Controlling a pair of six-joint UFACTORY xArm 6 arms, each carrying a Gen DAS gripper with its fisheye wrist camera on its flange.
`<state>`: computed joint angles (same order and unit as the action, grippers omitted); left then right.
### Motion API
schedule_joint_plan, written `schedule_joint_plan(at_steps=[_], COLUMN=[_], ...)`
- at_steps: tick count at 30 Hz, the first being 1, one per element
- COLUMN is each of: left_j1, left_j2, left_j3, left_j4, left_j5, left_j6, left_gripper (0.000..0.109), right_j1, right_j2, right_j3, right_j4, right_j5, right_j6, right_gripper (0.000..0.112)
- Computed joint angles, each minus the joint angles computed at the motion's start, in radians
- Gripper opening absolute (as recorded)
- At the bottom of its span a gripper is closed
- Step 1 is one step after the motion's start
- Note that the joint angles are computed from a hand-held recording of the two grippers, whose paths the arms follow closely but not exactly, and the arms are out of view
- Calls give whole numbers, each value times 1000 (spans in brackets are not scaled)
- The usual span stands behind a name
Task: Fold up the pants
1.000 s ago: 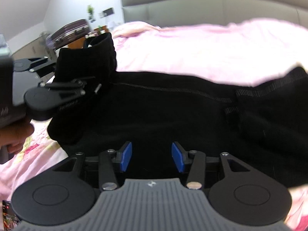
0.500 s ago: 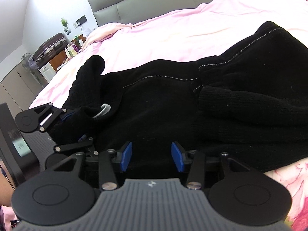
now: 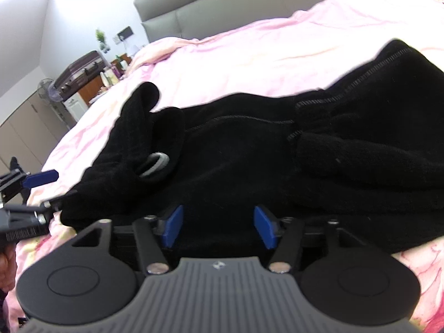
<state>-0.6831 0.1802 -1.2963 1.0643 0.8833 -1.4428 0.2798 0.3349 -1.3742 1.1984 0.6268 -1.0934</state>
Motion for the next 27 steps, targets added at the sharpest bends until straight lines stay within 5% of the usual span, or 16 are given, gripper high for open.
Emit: schedule_joint_plan(at_steps=[3, 7, 9, 12, 16, 19, 22, 27], left_j1=[116, 305, 340, 346, 333, 354, 354, 356], left_j2=[-124, -190, -178, -127, -102, -92, -81, -106], left_j3=[167, 332, 363, 334, 319, 321, 312, 300], left_j4=[-56, -194, -177, -205, -99, 0, 57, 238], left_j5=[-200, -575, -681, -721, -770, -819, -817, -810], left_j6=[-135, -259, -363, -349, -508, -634, -681, -866], left_gripper=[91, 91, 91, 91, 93, 95, 95, 91], right_j1=[13, 35, 49, 70, 106, 103, 112, 79], right_j2=[-19, -8, 21, 84, 186, 292, 295, 213], right_j3=[2, -41, -95, -190, -328, -470, -469, -399], right_j4=[30, 15, -16, -42, -116, -200, -215, -81], right_j5=[9, 32, 58, 113, 153, 295, 307, 382], right_j6=[-50, -29, 32, 98, 209, 371, 381, 318], right_gripper=[61, 61, 61, 61, 61, 62, 31, 11])
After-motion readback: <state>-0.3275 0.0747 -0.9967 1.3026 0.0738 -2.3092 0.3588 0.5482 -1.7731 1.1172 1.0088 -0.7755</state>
